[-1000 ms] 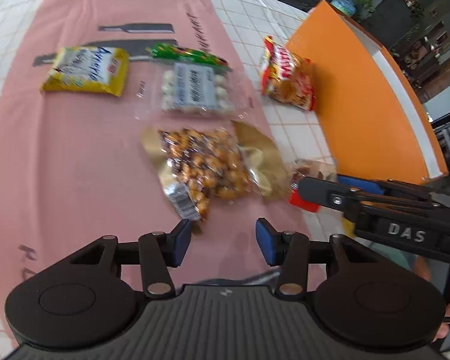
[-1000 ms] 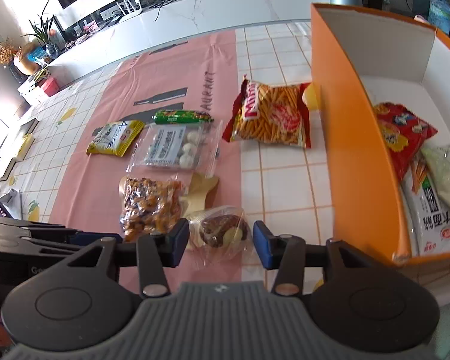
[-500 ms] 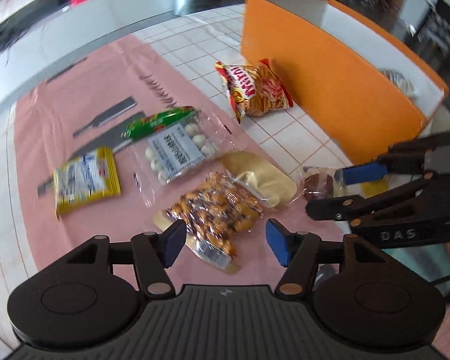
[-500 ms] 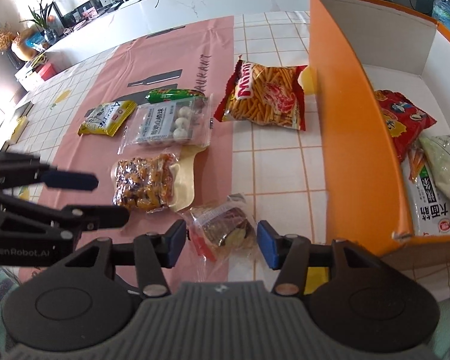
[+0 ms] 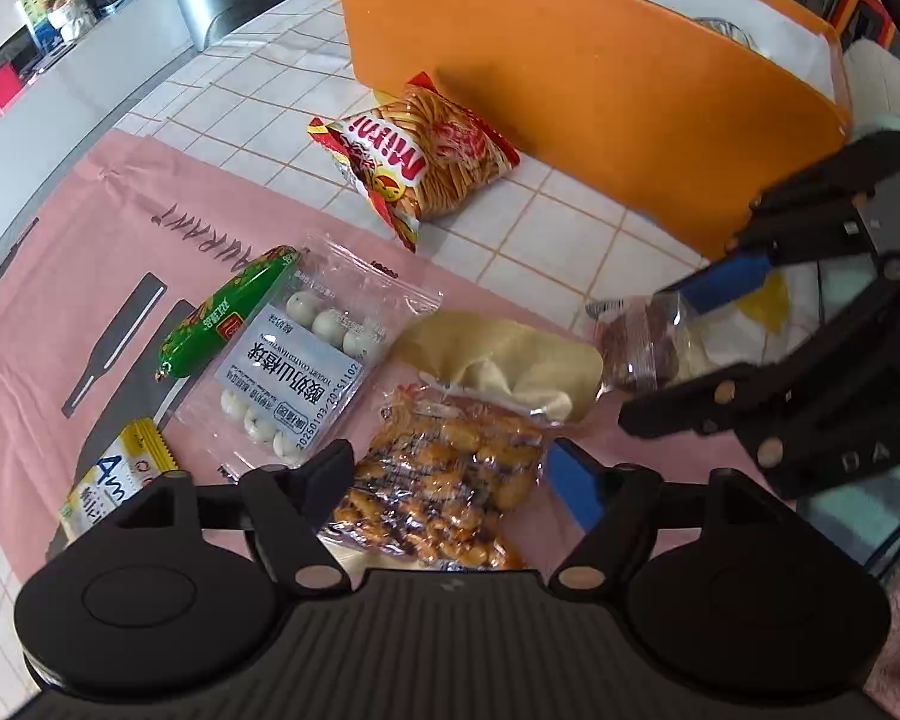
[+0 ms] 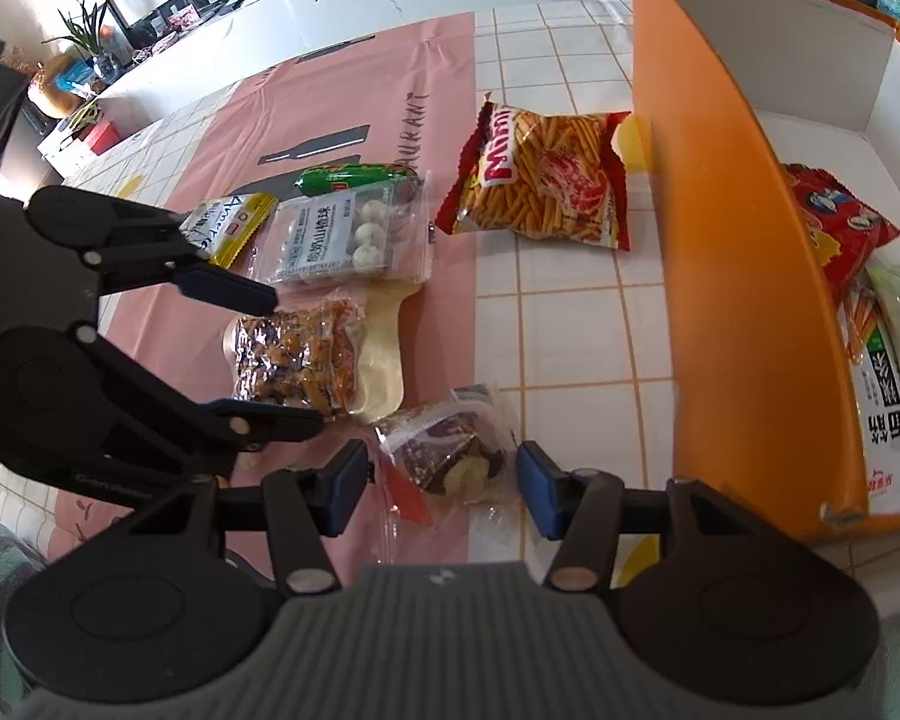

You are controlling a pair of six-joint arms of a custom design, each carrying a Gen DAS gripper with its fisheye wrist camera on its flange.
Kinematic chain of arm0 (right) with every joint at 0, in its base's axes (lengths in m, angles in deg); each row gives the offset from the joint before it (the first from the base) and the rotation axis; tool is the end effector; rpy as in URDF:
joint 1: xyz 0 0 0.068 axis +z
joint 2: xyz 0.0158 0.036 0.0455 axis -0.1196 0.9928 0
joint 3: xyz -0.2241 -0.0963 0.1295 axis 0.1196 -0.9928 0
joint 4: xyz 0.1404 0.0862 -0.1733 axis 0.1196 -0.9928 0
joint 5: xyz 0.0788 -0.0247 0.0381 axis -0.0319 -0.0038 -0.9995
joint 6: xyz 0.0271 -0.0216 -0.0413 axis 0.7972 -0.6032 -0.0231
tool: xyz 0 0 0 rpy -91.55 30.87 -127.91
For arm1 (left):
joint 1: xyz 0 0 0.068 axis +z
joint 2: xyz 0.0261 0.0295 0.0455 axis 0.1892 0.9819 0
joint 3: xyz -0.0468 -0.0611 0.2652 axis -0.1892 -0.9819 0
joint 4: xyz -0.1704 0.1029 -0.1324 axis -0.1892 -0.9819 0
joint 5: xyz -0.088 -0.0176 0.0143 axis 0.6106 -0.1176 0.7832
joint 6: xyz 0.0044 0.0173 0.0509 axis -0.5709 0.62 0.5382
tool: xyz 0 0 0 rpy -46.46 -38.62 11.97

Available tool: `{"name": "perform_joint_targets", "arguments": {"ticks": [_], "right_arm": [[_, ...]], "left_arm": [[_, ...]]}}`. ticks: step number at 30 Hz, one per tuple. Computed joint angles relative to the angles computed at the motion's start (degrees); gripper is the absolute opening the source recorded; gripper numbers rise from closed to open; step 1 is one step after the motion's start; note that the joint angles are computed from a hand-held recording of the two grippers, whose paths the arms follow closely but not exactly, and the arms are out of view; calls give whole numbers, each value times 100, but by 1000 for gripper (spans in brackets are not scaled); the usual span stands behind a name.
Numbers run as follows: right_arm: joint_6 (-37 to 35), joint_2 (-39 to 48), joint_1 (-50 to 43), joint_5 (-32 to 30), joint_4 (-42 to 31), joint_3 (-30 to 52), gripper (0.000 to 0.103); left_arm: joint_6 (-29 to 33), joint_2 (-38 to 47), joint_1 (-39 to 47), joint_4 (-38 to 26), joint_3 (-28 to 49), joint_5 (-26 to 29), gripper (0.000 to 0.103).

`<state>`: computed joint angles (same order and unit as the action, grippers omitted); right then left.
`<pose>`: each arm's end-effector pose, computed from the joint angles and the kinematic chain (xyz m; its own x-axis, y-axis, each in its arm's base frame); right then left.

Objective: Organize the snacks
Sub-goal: 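Grasp the gold-topped peanut pack with the left tool while the right tool grasps the small clear bag, then lift the peanut pack with the left tool while the right tool lifts the clear bag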

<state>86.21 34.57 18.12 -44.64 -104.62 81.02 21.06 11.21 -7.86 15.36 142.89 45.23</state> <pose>0.1669 0.0782 0.2471 -0.8940 0.1075 -0.4349 -0.0034 0.9691 0.2465 0.2767 -0.1040 0.2262 -0.4125 0.8169 -0.4032 0.8871 0.4608 0.0261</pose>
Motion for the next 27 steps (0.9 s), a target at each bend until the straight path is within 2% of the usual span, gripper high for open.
{"name": "perform_joint_targets", "arguments": {"ticks": [5,10,12,15,17,19,27], "right_arm": [[-40,-5,-95,-153,95,-42,53],[-36,56,-92,-169,174,-34,54],[-69,89,-10,-101,178,-6,54],[-207,166,84,6,94,96,55],[-345,194,108,90,38,165,59],[-552,239,107,128,-16,251,65],[-1246,425,190,270,-190,418,63]], "left_arm": [[-517,-150,78,264,-271,0,88],[-2026,-251,79,-291,-84,-511,86],[-2522,-314,135,-495,-56,-576,82],[-2626,-510,220,-437,-287,-522,81],[-2503,-620,176,-289,-453,-619,86],[-2557,-665,120,-129,-564,-680,87],[-3529,-801,202,449,-875,-452,88]]}}
